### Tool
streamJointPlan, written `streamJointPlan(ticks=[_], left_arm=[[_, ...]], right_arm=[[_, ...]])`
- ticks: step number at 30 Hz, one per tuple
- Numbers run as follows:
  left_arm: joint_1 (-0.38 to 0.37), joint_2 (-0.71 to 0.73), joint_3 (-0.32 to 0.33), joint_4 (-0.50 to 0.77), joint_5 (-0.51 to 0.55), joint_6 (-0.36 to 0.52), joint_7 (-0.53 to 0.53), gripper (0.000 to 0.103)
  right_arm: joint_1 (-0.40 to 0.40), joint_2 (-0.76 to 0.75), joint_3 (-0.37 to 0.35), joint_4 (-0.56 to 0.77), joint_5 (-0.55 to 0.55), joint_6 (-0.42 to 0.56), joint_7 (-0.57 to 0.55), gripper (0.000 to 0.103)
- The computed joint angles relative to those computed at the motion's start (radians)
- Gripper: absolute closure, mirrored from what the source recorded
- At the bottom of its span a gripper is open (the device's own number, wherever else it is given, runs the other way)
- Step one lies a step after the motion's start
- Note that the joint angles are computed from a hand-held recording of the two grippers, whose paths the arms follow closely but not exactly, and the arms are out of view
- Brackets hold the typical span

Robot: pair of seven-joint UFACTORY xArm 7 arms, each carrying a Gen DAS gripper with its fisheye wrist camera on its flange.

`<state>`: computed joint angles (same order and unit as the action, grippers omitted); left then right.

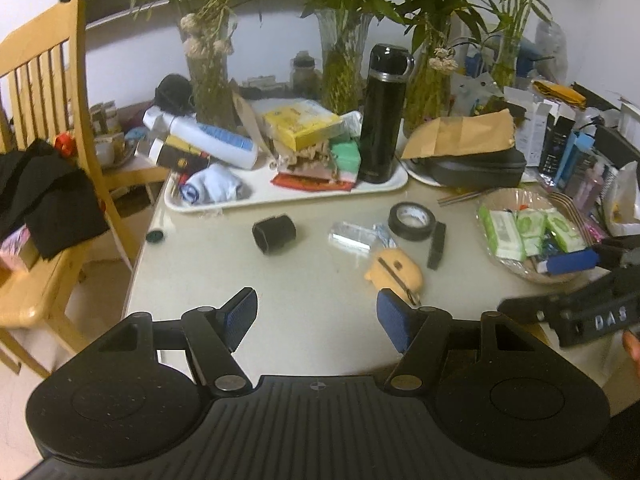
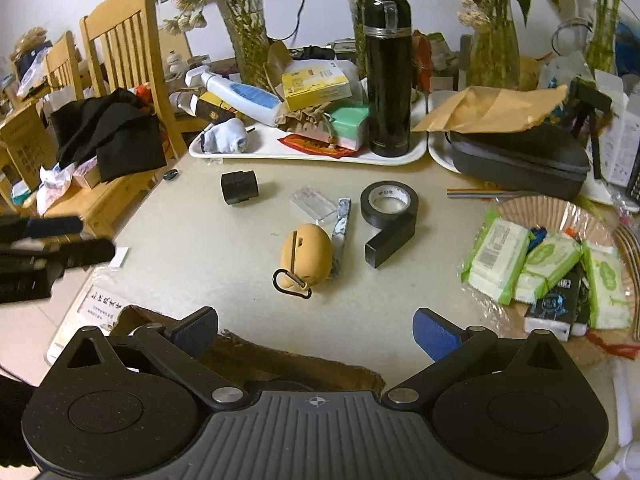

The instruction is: Organize rigid objects

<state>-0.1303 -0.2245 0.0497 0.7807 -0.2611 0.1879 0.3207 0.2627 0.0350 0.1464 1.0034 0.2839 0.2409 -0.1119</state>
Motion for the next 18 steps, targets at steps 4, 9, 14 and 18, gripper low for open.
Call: streamJointPlan(ticks=[4, 9, 14, 18], left_arm=[[-0.049, 0.046, 0.041, 0.029, -0.080, -0.033, 0.114, 0.037], [-0.037, 0.071, 0.033, 0.027, -0.136, -0.073, 0.147, 0.037], [0.011, 0.080, 0.006, 0.049, -0.114, -0.021, 0.070, 0.037], [0.021, 0.080, 0.003, 0.054, -0.111, -0.019, 0.063, 0.037]], right_arm=[[0.000, 0.019, 0.005, 0.016, -0.005, -0.004, -0.035, 0.000], [0.002, 0.049, 0.009, 0.040, -0.035, -0.006, -0.049, 0.000], [0.013, 0.091, 0.004, 0.076, -0.121, -0.008, -0.015, 0.001], [0.022, 0.134, 0.003, 0.119, -0.182, 0.000, 0.004, 0.002]])
